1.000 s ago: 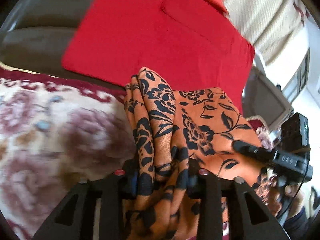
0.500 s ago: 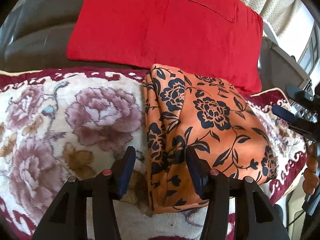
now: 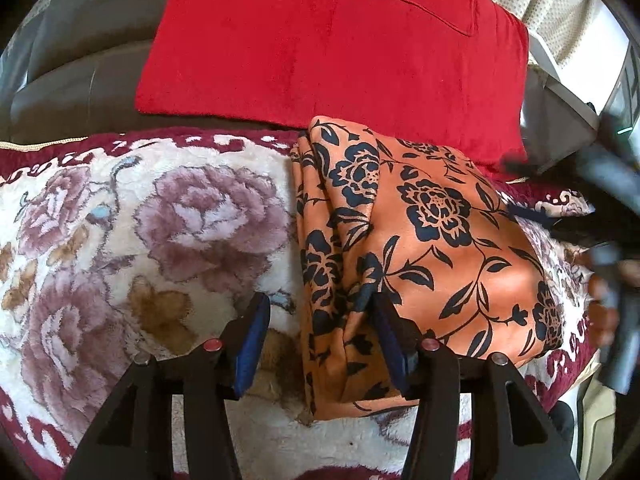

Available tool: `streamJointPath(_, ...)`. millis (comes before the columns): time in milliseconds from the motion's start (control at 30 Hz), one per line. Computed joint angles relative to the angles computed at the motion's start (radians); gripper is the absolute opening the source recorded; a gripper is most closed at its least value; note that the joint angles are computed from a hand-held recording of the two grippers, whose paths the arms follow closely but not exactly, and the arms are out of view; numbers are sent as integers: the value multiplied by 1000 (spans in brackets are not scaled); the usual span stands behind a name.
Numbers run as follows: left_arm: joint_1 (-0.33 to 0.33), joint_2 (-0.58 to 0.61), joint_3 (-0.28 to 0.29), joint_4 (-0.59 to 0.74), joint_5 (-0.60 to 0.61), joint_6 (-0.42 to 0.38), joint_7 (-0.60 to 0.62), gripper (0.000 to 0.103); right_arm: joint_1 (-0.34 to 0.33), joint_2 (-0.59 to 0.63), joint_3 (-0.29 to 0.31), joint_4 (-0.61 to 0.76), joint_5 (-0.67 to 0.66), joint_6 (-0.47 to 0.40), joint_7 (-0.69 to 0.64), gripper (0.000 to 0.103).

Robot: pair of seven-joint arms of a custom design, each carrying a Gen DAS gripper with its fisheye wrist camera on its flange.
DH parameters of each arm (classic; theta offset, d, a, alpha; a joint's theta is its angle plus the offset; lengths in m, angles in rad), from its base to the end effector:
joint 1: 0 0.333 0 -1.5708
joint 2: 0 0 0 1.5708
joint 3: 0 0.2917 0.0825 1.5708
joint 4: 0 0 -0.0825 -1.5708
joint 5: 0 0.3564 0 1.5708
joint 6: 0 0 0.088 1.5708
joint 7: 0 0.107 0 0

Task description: Fold small clothes

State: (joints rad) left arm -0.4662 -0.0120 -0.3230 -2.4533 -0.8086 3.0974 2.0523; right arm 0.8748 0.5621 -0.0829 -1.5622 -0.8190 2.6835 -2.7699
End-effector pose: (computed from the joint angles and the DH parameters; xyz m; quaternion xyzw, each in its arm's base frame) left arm 0.3858 -0.3034 0.3585 -0.4920 0.8062 -0.3229 0.0611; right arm 0.4662 0.5199 0.3662 -0.4810 0.7905 -0.1019 0.3652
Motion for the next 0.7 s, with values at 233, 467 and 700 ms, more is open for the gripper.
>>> streamJointPath(233, 4, 12, -4, 5, 26, -8, -7, 55, 46, -9, -47, 12, -89, 16, 77, 85)
streamJointPath(467, -13, -27, 7, 2, -185, -38, 166, 58, 108, -52, -51, -57, -178, -86, 189, 85)
streamJointPath(700, -11, -6, 18, 49, -421, -148, 342, 67, 90, -168, -27, -306, -353, 18, 574, 86)
